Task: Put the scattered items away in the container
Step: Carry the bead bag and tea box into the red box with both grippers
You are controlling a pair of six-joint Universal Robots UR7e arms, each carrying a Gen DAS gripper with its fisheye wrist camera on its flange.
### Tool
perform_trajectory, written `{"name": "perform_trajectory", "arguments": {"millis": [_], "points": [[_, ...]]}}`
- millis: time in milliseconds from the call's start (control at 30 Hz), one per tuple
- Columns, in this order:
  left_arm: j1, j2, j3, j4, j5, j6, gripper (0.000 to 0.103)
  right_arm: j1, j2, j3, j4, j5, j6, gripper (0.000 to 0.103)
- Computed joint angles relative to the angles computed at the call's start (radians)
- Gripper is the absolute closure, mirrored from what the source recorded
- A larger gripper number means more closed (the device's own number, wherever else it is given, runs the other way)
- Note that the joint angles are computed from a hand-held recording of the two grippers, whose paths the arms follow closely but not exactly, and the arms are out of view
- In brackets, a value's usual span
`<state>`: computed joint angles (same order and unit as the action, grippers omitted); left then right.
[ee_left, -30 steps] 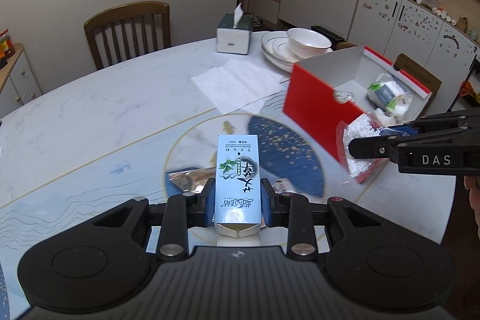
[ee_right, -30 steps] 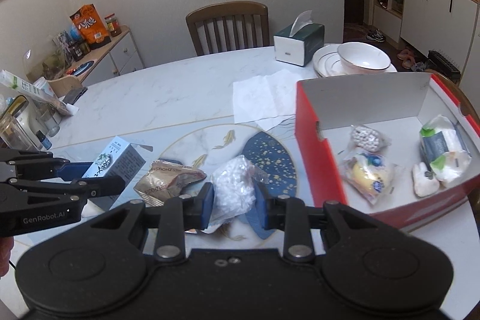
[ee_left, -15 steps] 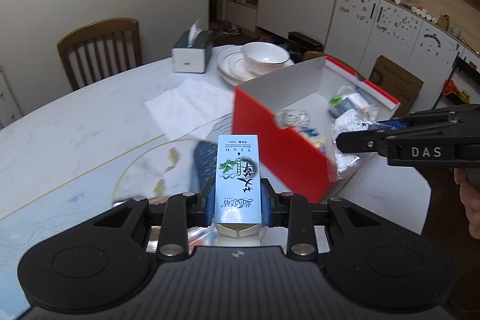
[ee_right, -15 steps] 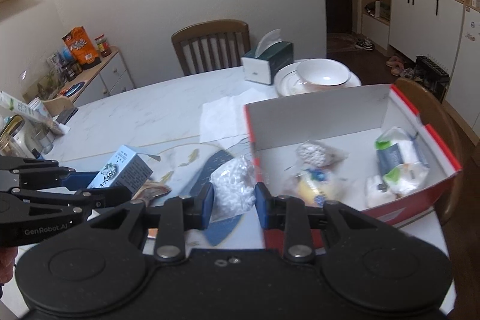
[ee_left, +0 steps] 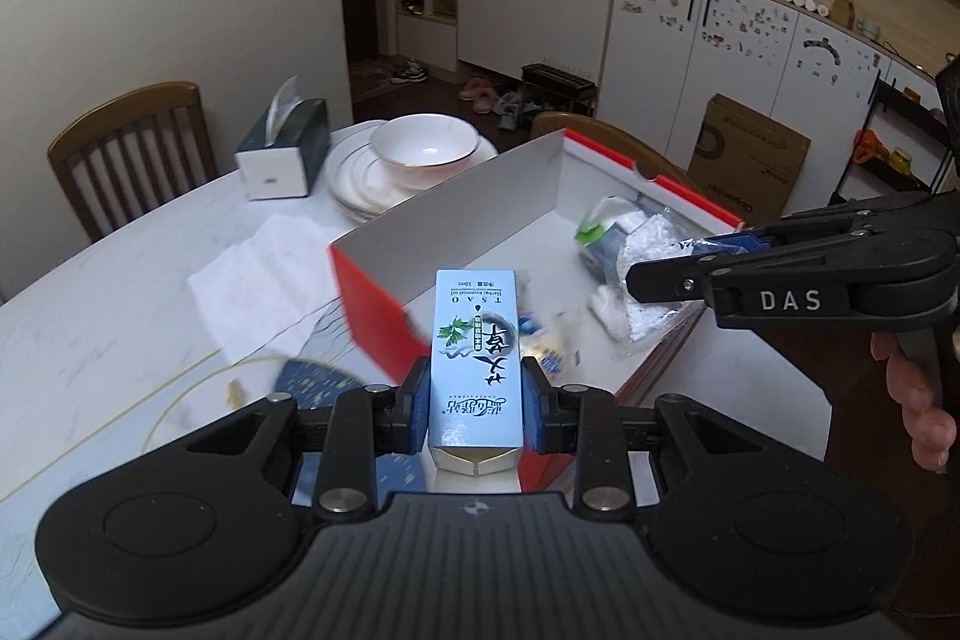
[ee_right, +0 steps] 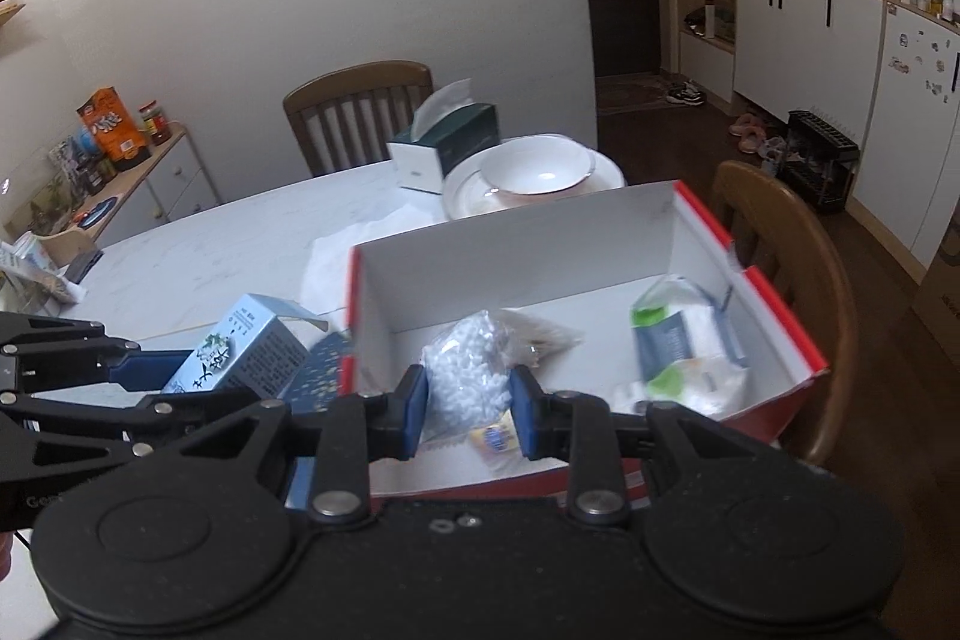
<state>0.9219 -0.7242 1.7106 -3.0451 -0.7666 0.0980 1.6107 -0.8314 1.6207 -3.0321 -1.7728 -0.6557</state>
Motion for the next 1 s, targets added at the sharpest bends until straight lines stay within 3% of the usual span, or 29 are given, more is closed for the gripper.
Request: {"name": "perform_trajectory", "arguments": {"millis": [567, 1000], "points": [[0.03, 0.174, -0.238, 0.074, -0.011, 0.051, 0.074, -0.048, 0.079, -0.178, 0.121, 0.0, -0.037, 0.075], [0.069, 0.277, -0.383, 0.179, 0.015, 0.014, 0.074, -0.067, 0.188, -0.339, 0.227, -0.048, -0.026, 0.075]]}}
